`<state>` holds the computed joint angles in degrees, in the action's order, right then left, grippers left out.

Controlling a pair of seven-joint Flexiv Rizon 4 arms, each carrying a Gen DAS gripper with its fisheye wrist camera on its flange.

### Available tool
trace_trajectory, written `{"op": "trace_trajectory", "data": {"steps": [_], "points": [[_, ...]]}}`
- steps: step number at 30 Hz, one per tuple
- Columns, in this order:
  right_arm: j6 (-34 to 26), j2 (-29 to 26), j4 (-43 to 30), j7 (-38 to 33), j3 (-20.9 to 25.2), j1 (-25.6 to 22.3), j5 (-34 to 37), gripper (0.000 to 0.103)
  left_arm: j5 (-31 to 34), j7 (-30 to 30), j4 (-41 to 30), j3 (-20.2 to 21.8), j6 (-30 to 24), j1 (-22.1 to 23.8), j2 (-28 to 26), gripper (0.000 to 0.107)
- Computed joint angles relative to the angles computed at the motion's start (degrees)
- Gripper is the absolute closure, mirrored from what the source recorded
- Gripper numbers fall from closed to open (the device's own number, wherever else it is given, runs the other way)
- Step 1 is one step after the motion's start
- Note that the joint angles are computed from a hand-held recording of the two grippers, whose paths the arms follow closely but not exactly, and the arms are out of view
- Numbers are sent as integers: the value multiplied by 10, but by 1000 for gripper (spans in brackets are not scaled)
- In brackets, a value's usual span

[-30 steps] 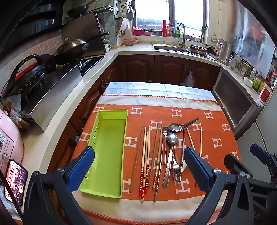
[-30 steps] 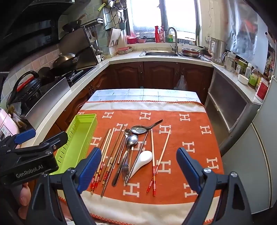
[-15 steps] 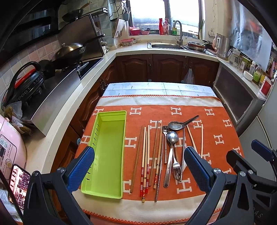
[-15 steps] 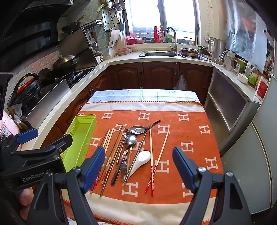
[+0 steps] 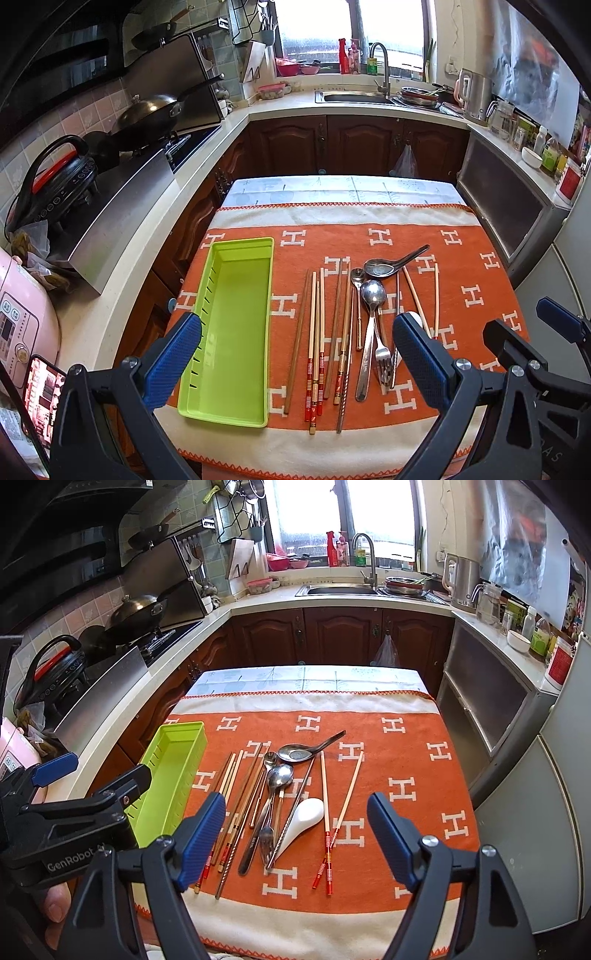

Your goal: Organize utensils

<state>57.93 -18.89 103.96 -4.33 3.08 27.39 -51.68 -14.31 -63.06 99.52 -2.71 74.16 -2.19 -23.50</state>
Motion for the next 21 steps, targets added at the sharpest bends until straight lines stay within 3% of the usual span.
{"op": "trace_trajectory", "data": {"steps": [21], "points": [[5, -9, -5, -3, -3, 2, 7, 24, -7, 9, -12, -6, -22, 8, -9, 5]]}}
